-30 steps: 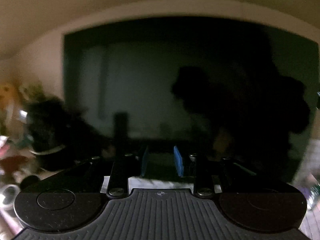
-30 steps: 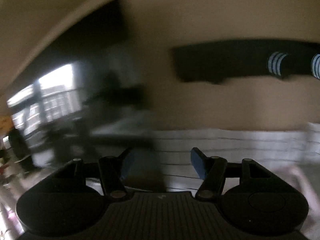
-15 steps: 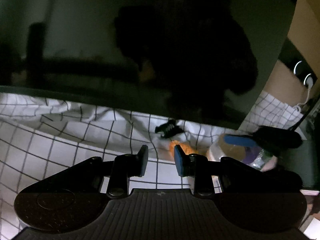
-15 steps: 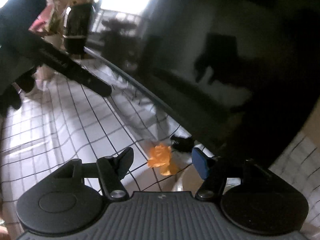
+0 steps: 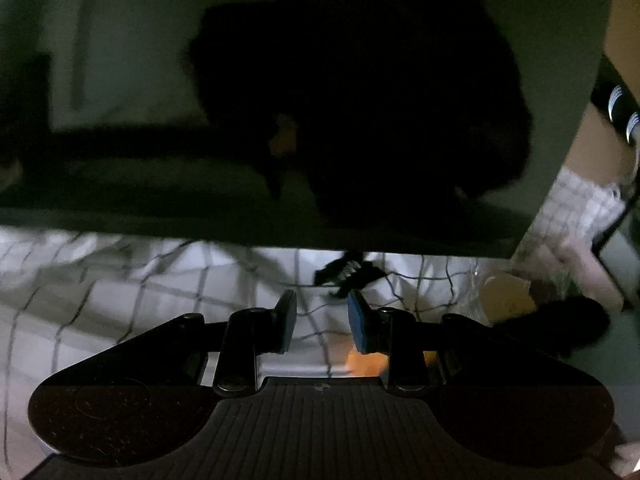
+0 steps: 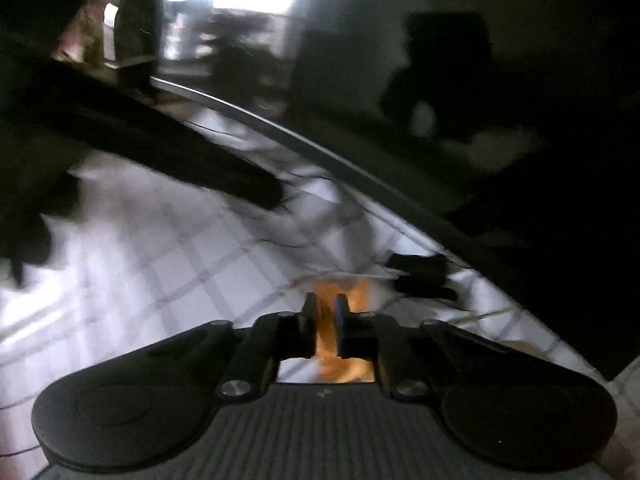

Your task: Organize soft objects

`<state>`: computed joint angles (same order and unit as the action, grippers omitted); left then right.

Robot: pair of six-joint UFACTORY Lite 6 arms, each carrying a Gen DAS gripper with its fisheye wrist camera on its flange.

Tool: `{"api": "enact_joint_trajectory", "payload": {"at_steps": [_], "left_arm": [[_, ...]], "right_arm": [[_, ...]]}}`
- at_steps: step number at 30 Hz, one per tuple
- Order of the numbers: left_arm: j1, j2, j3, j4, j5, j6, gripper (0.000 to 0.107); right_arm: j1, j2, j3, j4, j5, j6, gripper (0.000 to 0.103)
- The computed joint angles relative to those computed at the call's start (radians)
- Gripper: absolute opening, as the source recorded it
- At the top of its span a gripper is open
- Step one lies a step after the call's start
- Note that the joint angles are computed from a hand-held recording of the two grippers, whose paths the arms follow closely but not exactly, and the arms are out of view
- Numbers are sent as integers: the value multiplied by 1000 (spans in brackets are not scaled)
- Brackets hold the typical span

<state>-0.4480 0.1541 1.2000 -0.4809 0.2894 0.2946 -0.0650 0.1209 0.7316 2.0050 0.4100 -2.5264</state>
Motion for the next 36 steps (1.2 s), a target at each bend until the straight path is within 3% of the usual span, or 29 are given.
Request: {"api": "enact_joint_trajectory", "payload": {"at_steps": [2, 6, 9, 14, 16, 17, 25, 27, 31, 36], "left_arm": [[-40, 76, 74, 96, -10, -38, 31], [-123, 208, 190, 374, -52, -167, 31], [-155, 324, 312, 494, -1, -223, 32], [-160, 476, 487, 585, 77, -309, 32], [-160, 505, 514, 615, 86, -339, 20], [-159, 512, 513, 609, 82, -327, 19], [-149, 534, 528, 553, 93, -270, 24], [-157, 532, 525, 552, 103, -255, 35], [-195, 543, 534, 738, 127, -400, 39], [-204, 573, 573, 846, 160, -564, 35]], "right_arm": [[-2, -34, -40, -72, 36, 59, 5], [-14, -86, -145, -48, 97, -24, 5], [-23, -109, -199, -31, 101, -77, 5], [-61, -118, -218, -122, 117, -6, 7], [-64, -115, -225, -118, 119, -8, 9], [-68, -107, -222, -125, 121, 1, 9], [-86, -77, -207, -154, 148, 20, 16], [-89, -40, -193, -131, 159, -20, 19], [-95, -46, -194, -136, 160, -25, 20], [-104, -47, -194, -152, 164, -15, 20]]}}
